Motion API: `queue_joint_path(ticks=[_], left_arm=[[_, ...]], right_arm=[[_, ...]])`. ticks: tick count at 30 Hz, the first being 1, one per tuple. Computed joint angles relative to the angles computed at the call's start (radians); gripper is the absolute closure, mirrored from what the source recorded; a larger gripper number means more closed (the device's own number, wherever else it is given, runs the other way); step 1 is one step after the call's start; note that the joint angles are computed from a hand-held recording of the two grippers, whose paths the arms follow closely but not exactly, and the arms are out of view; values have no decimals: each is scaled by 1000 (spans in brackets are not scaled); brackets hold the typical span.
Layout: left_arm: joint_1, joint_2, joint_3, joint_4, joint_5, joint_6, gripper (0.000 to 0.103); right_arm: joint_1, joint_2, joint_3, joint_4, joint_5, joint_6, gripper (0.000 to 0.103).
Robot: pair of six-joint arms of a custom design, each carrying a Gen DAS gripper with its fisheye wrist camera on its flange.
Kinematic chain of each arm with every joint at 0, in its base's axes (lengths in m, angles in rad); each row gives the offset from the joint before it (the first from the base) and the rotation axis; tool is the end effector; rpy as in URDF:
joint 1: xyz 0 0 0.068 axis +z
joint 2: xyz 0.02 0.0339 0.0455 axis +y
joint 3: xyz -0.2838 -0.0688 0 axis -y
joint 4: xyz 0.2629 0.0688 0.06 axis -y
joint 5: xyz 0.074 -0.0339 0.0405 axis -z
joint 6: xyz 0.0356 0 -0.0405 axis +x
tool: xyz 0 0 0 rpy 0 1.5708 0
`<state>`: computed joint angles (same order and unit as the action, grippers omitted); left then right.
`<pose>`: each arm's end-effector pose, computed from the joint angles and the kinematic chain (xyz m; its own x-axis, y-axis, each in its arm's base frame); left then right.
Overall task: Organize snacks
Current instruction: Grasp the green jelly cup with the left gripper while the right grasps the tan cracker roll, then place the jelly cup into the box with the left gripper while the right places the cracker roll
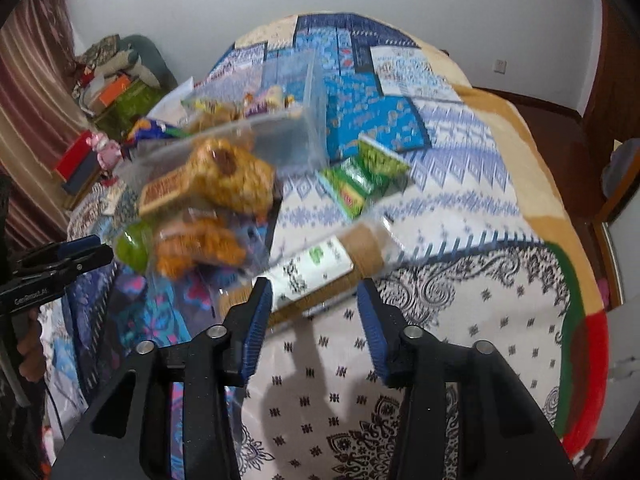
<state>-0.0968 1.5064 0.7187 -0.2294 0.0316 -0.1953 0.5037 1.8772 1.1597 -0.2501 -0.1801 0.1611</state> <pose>0.2859 -0.0289 0.1595 -0.8525 -0.1121 -0.5106 -0.0533 0.9903 -0.1284 0.3516 0.2011 0.1666 -0.8024 -0.2620 -0.5363 -0.4409 0.8658 0.2366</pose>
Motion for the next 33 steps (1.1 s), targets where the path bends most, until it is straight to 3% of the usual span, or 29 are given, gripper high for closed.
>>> queue_joint_path(ticks=[5, 13, 22, 26, 29, 33], left_arm=[[-13, 39, -20, 44, 24, 0, 52], [-2, 136, 29, 80, 49, -19, 52], [-36, 216, 88, 118, 22, -63, 52], [-48, 230, 82, 157, -12, -61, 53], [-58, 224, 66, 182, -27, -63, 54], [-63, 189, 24, 194, -46, -61, 55]], right_arm=[[15, 50, 39, -2, -8, 19, 52], [53, 107, 102, 32, 36, 54, 33], [87, 106, 81, 70, 120, 33, 30], [59, 98, 47, 68, 89, 55, 30], [13, 106, 32, 77, -17, 101, 32], [18, 118, 50, 71, -2, 119, 33]])
